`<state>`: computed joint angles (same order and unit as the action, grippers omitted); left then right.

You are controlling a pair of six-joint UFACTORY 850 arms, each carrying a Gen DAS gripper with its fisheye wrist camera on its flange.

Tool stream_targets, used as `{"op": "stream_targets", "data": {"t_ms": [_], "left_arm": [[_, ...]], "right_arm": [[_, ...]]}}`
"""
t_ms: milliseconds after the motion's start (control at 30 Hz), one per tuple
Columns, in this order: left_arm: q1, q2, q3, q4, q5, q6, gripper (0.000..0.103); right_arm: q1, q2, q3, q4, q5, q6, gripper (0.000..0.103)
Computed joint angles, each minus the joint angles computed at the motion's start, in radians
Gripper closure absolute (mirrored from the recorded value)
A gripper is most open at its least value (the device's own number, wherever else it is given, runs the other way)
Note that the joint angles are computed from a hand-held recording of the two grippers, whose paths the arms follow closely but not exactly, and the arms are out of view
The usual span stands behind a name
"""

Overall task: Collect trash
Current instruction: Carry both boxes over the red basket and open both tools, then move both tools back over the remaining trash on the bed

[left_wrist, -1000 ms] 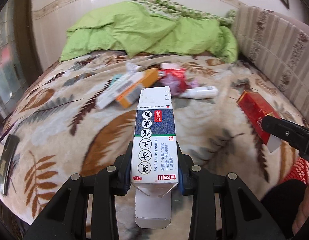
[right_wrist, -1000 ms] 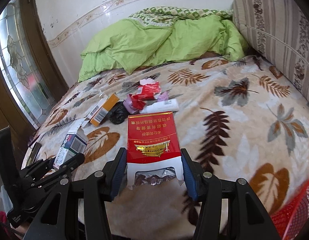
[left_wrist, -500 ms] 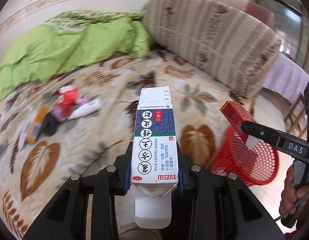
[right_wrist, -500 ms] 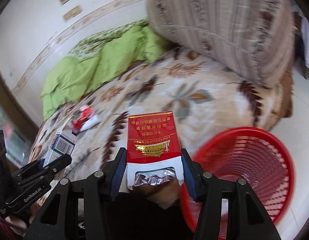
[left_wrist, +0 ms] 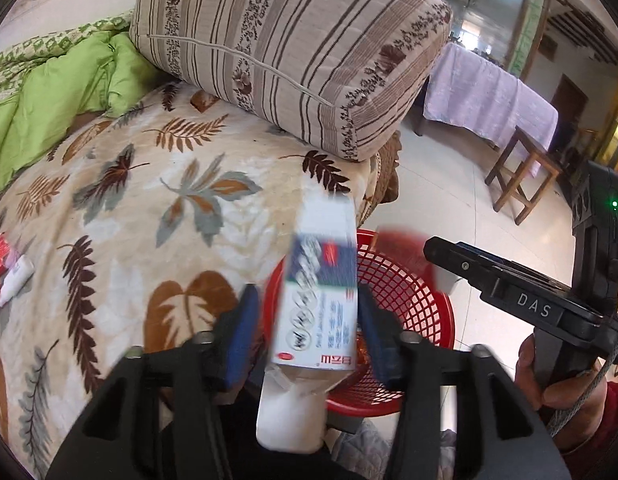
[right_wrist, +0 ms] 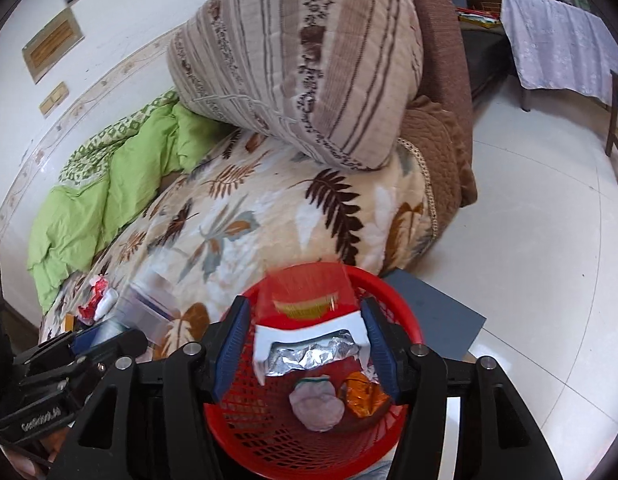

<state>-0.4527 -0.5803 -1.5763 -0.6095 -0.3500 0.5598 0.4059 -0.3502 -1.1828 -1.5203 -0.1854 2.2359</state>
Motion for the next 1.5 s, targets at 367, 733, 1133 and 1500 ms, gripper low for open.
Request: {"op": "stream_targets", "data": {"t_ms": [367,733,1133,1500], "left_arm": [[0.095,0.076,0.114,0.020,0.078,-0.105,0.041],[0.256,0.203,0.300,0.194,0.198,-0.360,0.041],[0.515,0.233,0.359,0.887,0.244,-1.093,0.041],[0.694,-0.077,0.003,-0.264,0.045,-0.073,0.041]], "right_arm": [[0.009,-0.059,-0.103,0.298,0.047,-0.335,0.039],[0.124,-0.300,-0.457,1.258,0.071,-1.486,0.036],[0.229,-0.763,-1.163,1.674,-0.277,-2.011,0.036],[0.239,-0.758,-1.147,1.646,-0.238,-2.009,0.036]]}}
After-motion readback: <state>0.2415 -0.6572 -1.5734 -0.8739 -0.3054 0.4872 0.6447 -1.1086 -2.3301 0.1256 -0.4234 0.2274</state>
